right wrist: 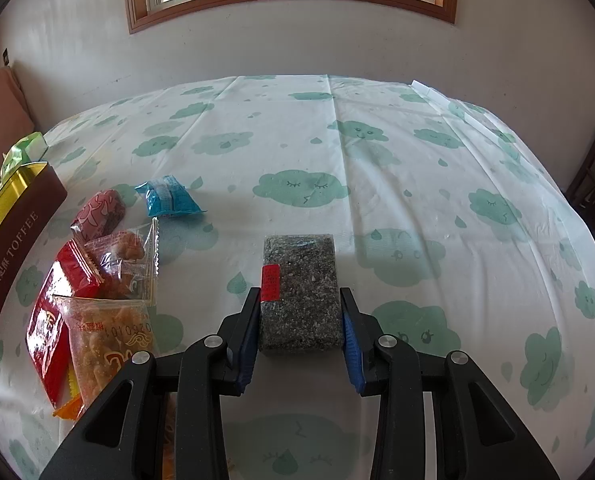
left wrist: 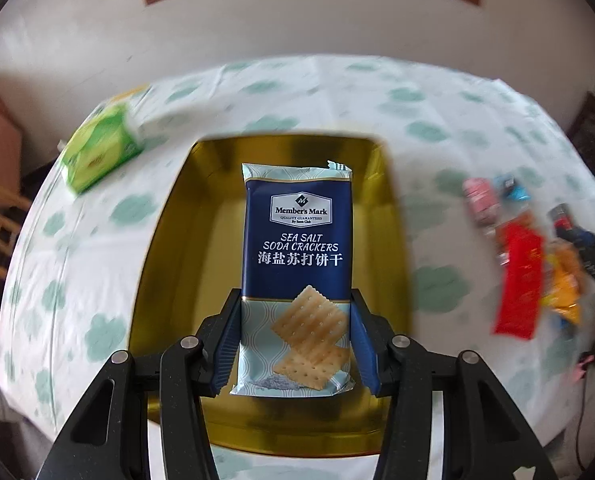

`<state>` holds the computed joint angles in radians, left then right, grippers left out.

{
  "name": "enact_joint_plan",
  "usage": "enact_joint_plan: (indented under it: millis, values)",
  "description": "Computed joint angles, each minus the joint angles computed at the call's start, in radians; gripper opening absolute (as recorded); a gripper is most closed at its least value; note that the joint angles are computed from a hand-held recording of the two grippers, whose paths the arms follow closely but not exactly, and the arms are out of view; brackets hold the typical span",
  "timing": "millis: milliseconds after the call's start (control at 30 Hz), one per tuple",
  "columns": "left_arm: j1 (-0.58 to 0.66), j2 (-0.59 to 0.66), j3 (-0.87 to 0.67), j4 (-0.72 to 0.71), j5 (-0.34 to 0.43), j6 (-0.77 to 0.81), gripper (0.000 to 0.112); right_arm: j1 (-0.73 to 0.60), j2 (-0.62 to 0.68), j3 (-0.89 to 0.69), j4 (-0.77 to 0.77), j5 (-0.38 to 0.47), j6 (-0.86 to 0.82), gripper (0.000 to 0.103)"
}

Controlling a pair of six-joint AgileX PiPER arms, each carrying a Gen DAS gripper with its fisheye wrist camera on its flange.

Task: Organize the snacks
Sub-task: 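Place crackers in the tin with the left tool while the right holds the grey pack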

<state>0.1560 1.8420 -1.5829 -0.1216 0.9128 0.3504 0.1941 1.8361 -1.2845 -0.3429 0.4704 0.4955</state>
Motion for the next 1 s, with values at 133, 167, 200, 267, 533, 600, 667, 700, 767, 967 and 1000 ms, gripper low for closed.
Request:
enact_joint_plan:
  millis: [133, 167, 200, 267, 533, 600, 667, 700, 767, 967, 1000]
  values:
    - [0.042, -0.011, 0.066, -0.006, -0.035, 0.014, 0.046, 0.0, 0.001, -0.001, -0.004, 0.0, 0.002, 0.038]
    - [0.048, -0.01, 0.074, -0.013, -0.038, 0.02, 0.046, 0.001, 0.0, -0.001, -0.003, 0.001, 0.002, 0.038]
    - [0.054, -0.01, 0.084, -0.015, -0.042, 0.026, 0.046, 0.0, 0.001, -0.001, -0.003, 0.001, 0.002, 0.038]
    - [0.058, -0.008, 0.1, 0.004, -0.055, 0.023, 0.046, 0.001, 0.001, -0.001, -0.003, 0.001, 0.002, 0.038]
    - [0.07, 0.028, 0.089, 0.051, -0.061, 0.007, 0.046, 0.001, 0.001, -0.001, -0.005, 0.001, 0.003, 0.038]
    - [0.073, 0.028, 0.098, 0.047, -0.062, 0.008, 0.046, 0.001, 0.001, -0.001, -0.006, 0.001, 0.005, 0.038]
    - [0.073, 0.028, 0.107, 0.049, -0.064, 0.006, 0.046, 0.002, 0.001, -0.001, -0.006, 0.002, 0.005, 0.038]
    - [0.072, 0.027, 0.112, 0.048, -0.065, 0.008, 0.046, 0.002, 0.001, -0.001, -0.007, 0.001, 0.006, 0.038]
    - [0.071, 0.022, 0.121, 0.049, -0.075, 0.01, 0.046, 0.002, 0.001, 0.0, -0.008, 0.001, 0.007, 0.038]
    - [0.069, 0.027, 0.112, 0.046, -0.065, 0.014, 0.046, 0.003, 0.001, 0.001, -0.012, -0.001, 0.012, 0.038]
    - [0.072, 0.029, 0.107, 0.042, -0.062, 0.015, 0.046, 0.003, 0.002, 0.001, -0.013, -0.001, 0.012, 0.038]
